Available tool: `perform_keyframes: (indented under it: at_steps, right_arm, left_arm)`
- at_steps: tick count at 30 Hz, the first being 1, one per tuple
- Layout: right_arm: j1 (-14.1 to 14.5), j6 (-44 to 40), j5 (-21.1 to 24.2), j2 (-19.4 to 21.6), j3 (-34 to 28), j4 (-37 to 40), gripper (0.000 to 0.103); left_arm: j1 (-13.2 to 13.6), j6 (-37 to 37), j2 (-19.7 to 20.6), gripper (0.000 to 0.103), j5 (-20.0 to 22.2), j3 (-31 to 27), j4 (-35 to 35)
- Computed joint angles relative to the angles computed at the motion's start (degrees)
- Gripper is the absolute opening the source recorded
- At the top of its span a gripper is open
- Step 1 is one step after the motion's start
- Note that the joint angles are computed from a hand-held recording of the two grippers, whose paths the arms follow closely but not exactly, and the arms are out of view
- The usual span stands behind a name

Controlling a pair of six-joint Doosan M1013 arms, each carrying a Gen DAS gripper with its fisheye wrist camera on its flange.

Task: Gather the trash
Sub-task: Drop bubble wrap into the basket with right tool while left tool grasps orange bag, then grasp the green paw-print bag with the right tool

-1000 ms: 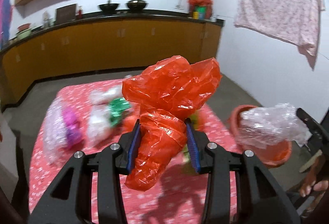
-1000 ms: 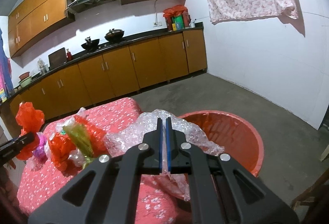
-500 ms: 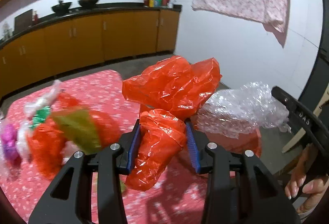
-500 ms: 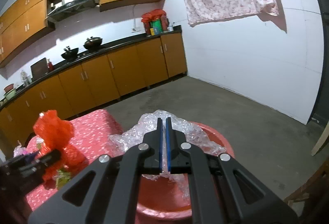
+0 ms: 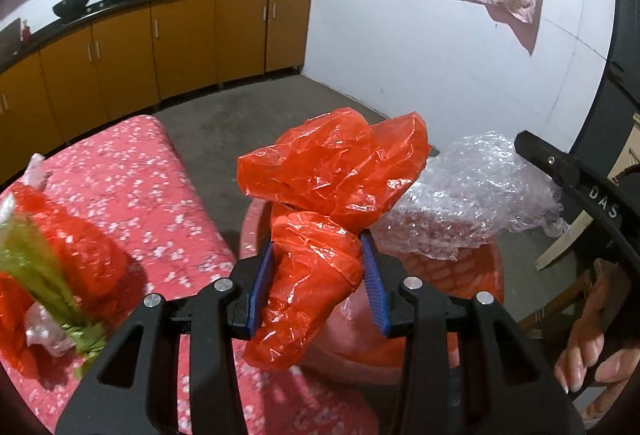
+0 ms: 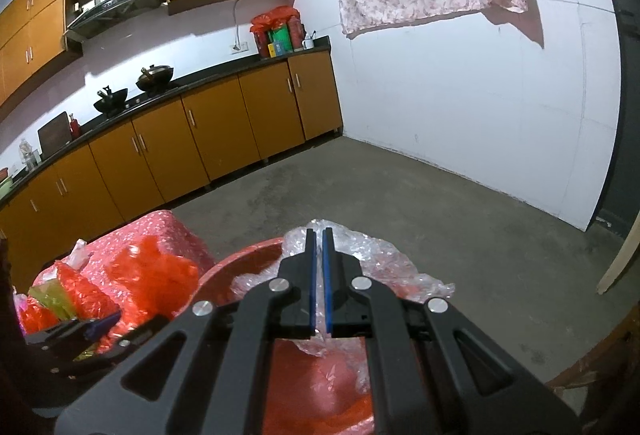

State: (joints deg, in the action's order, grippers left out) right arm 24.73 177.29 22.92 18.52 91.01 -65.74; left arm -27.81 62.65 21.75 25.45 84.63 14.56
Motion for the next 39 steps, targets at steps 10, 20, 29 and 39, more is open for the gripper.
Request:
perform_keyframes:
  at_steps: [10, 20, 29, 39]
  right_arm:
    - [-1.0, 0.5, -2.5, 0.3, 0.0, -0.8, 0.016]
    - [0.8, 5.9, 0.2, -1.1, 2.2, -9.1, 0.058]
    - [4.5, 11.4, -0.9, -1.1, 2.3, -18.5, 0.099]
    - [8.6, -14.7, -8.1, 1.2, -1.3, 3.8, 0.098]
  left_arm:
    - [0.0, 3.7, 1.6, 0.065, 0.3, -1.3, -3.6]
    - [0.4, -10.9, -2.0, 0.073, -1.2, 3.3, 9.3]
    - [0.2, -38.8, -9.1, 0.085, 1.5, 11.9, 35.5]
    - [2.3, -57.1, -15.5, 0.09, 13.1, 19.9, 51.0]
